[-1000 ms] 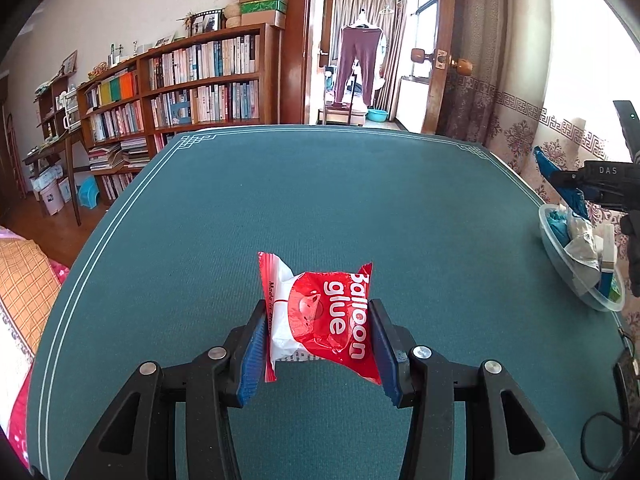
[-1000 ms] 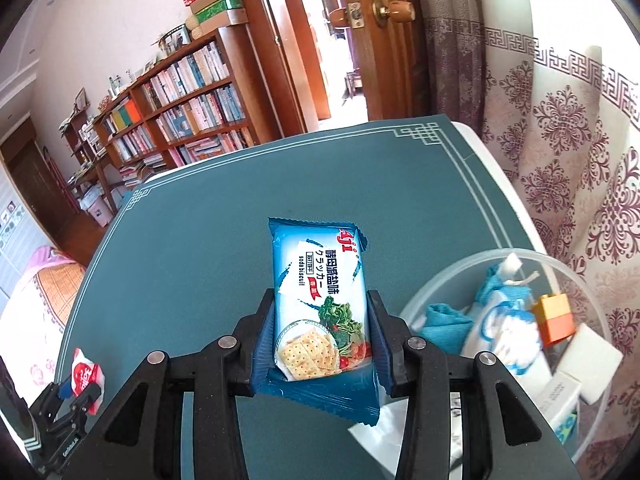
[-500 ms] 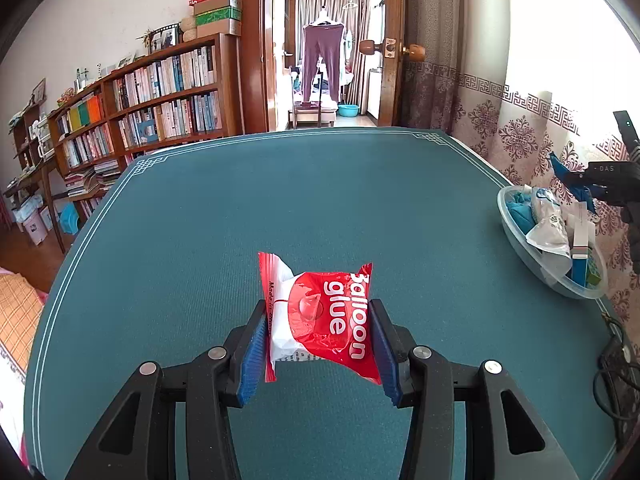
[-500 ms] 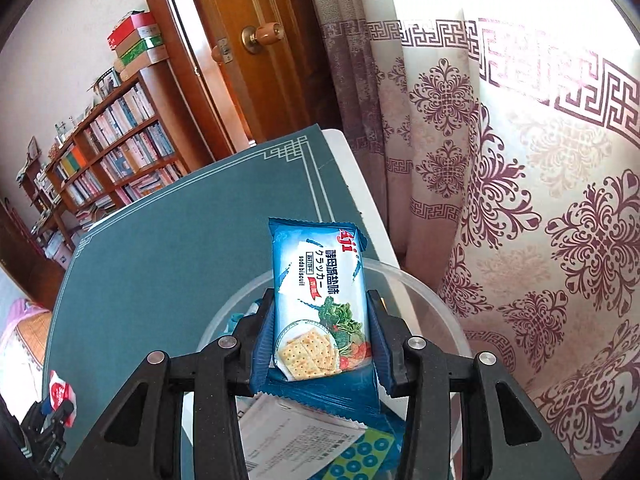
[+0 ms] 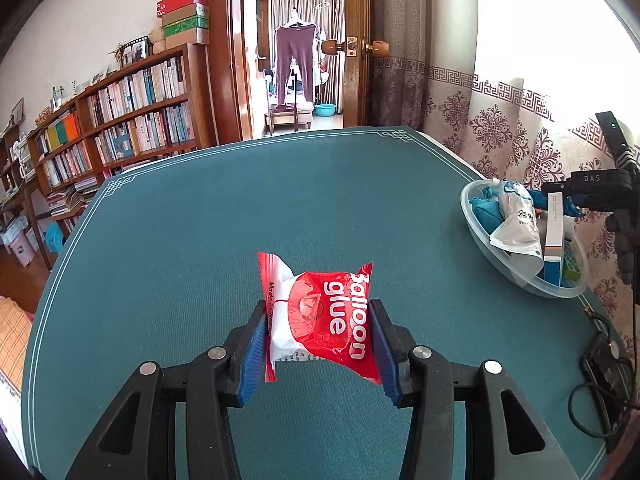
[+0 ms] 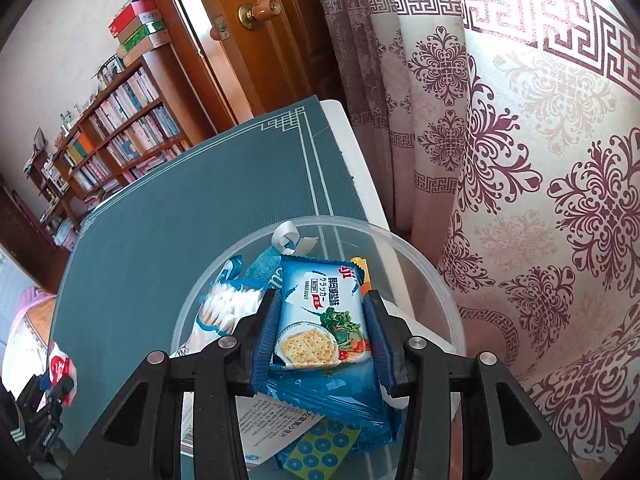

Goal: Organize objects
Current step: 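Carry glue packet and cracker packet over the bowl with both tools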

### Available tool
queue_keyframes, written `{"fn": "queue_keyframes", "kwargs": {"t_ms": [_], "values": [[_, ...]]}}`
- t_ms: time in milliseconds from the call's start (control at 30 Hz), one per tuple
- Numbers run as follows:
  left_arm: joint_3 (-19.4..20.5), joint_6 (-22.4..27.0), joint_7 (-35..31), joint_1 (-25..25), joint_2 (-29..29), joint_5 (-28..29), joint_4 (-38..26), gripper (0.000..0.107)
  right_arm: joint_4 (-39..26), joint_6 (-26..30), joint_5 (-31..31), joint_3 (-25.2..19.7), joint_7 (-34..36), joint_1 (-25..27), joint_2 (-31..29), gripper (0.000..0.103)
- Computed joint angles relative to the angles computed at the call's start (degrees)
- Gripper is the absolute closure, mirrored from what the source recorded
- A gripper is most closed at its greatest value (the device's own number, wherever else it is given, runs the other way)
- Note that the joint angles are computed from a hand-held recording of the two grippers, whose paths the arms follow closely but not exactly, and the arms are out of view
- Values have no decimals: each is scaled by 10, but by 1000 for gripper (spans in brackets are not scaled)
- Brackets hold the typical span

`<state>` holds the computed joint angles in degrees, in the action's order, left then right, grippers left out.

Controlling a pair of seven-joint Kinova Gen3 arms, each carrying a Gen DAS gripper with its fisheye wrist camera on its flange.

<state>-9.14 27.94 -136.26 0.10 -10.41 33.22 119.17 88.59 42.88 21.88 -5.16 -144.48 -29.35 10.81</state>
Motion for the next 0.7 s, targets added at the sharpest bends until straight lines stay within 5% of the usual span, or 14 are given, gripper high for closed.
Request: {"fn": "queue_keyframes", "kwargs": {"t_ms": [400, 700], "values": [[29, 4, 10, 41, -2, -8, -20, 57, 62, -34, 61, -18, -73, -7, -49, 59], [43, 51, -6, 67, 18, 35, -64, 57, 110, -21, 199, -51, -219, -32, -88, 59]]}}
